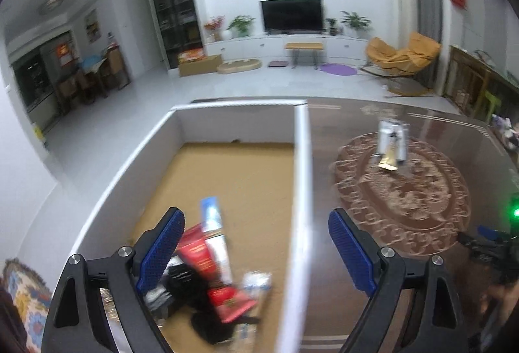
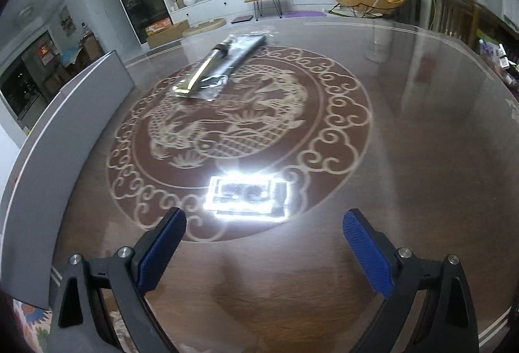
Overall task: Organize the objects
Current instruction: 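Bring both grippers back to the table and grasp the gold tube with left gripper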
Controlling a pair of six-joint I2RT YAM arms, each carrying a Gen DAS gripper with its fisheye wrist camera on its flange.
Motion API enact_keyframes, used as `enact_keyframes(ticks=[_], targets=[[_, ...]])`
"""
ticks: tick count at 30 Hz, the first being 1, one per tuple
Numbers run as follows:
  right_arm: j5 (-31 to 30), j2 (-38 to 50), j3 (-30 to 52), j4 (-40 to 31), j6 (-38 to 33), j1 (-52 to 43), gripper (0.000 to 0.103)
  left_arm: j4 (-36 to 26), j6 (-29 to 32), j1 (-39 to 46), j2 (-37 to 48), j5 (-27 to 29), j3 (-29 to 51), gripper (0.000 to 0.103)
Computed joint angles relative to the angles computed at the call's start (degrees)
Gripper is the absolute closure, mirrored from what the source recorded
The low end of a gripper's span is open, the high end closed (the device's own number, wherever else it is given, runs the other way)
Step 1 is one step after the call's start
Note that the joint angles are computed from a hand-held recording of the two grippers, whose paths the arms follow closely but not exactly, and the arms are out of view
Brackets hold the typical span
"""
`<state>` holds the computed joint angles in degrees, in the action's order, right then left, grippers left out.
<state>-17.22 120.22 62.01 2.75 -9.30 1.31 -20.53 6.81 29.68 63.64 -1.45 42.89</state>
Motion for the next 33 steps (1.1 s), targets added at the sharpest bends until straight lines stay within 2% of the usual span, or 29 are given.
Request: enact_keyframes(ticks=[2,5,7,11,14,17,20,25,28,30,32,33], targets=[[1.31,0.53,-0.23,1.10,-0.94,0.00,0.005,-1.54,-2.37,-4.35,1.15,1.34,2.29,0.012],[3.07,2.13,0.32,2.13,-2.35,0.31,0.005,-2.55,-5.35,-11.22,7.22,6.51,7.15,0.011],[3.04,3.36,0.76,2.42,-2.37,-0.06,0.005,-1.92,-6.48,-15.79,15.03,9.90,12.33,0.011],[1.53,3.57,-0.13,4.79,-0.74,-0.66,0.005,3.41,-4.62,-21.28,32.39,12.20,23.66,0.011],[1.56,3.79,-0.23,5.14,-1.25,-0.27,0.004,2.26,-2.45,-22.92,48.07,11.25,37.86,0.011],[1.47,3.88,-0.17,4.85,-1.75,0.15,0.001,-3.32,-0.74,-24.10,62.45,7.78,54.45,0.011],[2.02,3.97,-0.05,4.74,-1.76,0.63,0.000,-10.03,-1.63,-23.89,75.12,6.79,71.49,0.011],[3.08,4.21,0.05,4.79,-1.94,1.12,0.000,-15.47,-3.98,-23.18,86.87,7.60,87.96,0.012],[2.29,4.37,0.23,4.79,-1.79,0.80,0.000,-17.84,-4.27,-23.18,91.85,7.39,94.44,0.012],[2.14,4.33,0.18,4.83,-1.67,0.78,0.000,-18.59,-3.97,-23.37,94.18,7.15,97.00,0.012],[2.47,4.31,0.14,4.83,-1.76,0.90,0.000,-16.72,-3.21,-23.62,94.32,6.62,95.46,0.013],[2.50,4.39,0.23,4.82,-1.77,0.89,0.000,-16.02,-2.91,-23.65,94.29,6.73,94.81,0.022]])
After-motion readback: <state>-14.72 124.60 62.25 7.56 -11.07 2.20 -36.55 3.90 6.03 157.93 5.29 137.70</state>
